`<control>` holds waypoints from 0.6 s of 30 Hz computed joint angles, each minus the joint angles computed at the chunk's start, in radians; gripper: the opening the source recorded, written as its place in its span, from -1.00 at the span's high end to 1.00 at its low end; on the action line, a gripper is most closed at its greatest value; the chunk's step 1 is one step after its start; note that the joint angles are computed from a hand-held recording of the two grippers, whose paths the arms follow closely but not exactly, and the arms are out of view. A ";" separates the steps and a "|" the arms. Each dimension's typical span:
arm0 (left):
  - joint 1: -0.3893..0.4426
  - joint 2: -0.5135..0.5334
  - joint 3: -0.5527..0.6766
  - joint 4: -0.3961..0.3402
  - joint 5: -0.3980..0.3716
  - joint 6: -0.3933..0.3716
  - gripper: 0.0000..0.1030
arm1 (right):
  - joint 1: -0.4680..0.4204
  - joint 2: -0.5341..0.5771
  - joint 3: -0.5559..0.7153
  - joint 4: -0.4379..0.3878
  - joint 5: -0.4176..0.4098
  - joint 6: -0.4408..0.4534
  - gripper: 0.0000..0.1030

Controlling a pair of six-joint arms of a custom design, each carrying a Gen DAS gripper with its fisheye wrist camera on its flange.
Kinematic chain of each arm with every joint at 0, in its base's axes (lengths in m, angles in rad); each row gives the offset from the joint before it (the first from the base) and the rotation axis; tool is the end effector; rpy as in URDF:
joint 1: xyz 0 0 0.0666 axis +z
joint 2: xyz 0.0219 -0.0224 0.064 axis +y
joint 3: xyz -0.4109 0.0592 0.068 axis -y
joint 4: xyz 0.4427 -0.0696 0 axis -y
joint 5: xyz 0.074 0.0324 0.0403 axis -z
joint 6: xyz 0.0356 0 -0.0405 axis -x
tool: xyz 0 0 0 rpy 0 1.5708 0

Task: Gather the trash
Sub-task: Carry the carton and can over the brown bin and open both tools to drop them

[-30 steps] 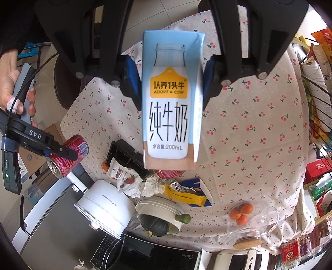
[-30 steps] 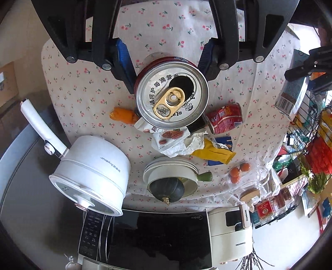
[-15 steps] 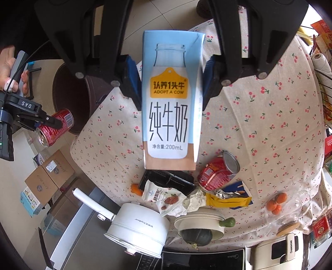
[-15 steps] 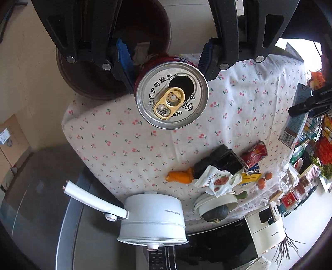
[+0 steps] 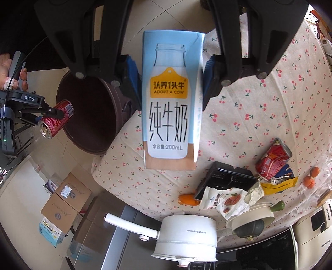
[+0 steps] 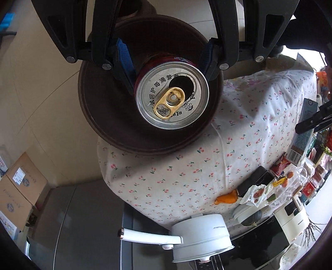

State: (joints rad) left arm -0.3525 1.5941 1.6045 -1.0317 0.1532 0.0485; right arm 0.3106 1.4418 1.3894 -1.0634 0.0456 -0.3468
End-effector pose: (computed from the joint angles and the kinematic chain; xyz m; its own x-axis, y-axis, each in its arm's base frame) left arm 0.5601 -0.2123 0.4512 -0.8196 0.2504 -0.5153 0.3767 0.9132 -0.1553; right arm 0.5020 0.1590 0.4251 -0.9017 0.0672 -0.4272 0.0215 0.9936 0.1109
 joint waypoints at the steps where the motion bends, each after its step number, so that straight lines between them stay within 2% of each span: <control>1: -0.012 0.004 0.000 0.002 -0.002 -0.004 -0.03 | -0.011 -0.008 -0.016 -0.002 -0.001 -0.003 -0.10; 10: -0.117 0.071 0.035 -0.025 0.037 -0.036 -0.03 | -0.096 -0.099 -0.138 0.037 -0.054 -0.029 -0.10; 18: -0.193 0.156 0.108 -0.034 0.087 -0.074 -0.03 | -0.130 -0.127 -0.176 0.051 -0.071 -0.030 -0.10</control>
